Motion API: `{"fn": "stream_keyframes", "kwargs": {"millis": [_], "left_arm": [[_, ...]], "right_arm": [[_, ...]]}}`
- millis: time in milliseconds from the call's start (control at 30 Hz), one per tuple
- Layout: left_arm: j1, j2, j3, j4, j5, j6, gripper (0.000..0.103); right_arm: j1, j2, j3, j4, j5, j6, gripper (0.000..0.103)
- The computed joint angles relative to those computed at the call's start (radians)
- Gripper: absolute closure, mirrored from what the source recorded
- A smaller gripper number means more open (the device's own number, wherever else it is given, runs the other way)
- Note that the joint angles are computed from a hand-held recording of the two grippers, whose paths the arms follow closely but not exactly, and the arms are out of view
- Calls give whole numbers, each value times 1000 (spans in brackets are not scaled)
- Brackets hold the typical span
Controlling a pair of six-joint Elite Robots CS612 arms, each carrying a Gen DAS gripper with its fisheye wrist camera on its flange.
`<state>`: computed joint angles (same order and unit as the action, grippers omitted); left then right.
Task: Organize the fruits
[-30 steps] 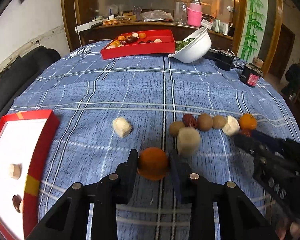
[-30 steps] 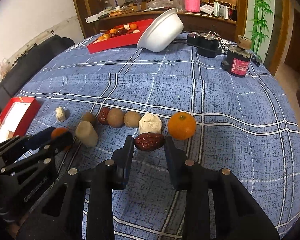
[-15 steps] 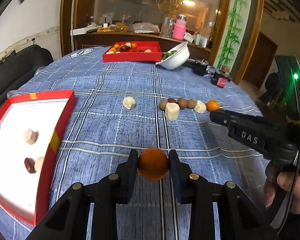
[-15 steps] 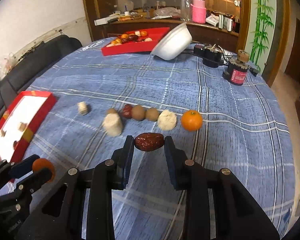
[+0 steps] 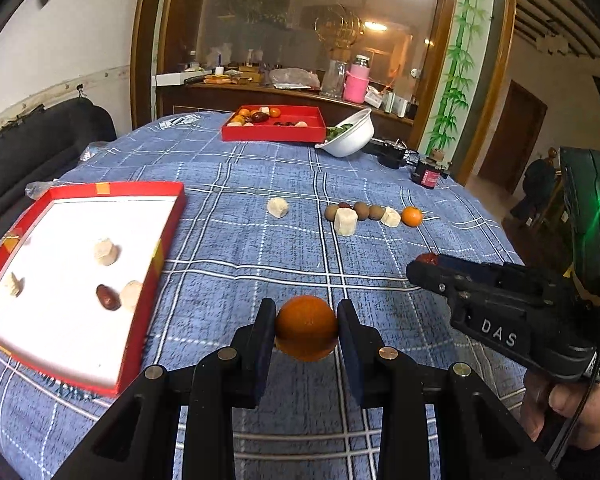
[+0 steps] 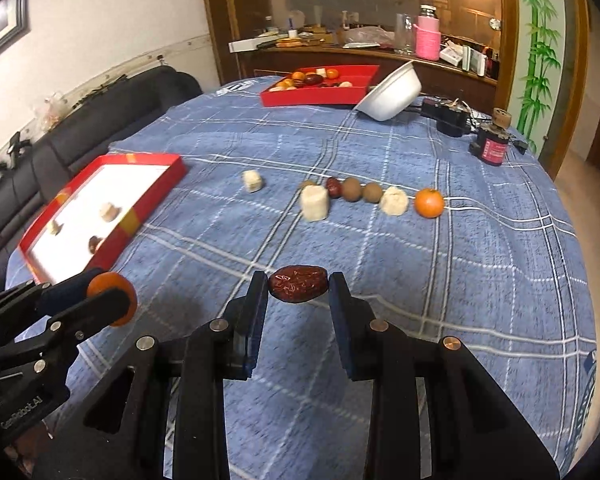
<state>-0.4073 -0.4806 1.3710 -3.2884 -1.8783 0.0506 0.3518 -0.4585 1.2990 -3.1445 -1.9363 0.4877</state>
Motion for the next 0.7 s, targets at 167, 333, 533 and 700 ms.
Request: {"fn": "stream_keyframes", "kwargs": {"millis": [167, 333, 533, 700], "left_arm": [[9, -6, 16, -24, -2, -13, 73], [17, -11, 27, -50, -1, -32, 73], [27, -16, 29, -64, 28, -68, 73], [35, -12, 17, -58, 77, -106, 73]], "right_arm": [[14, 1, 0, 1, 3, -11, 73], [22, 0, -3, -4, 1, -27, 73], [33, 3, -22, -5, 6, -59, 73], [39, 14, -49, 2, 25, -90, 73]]}}
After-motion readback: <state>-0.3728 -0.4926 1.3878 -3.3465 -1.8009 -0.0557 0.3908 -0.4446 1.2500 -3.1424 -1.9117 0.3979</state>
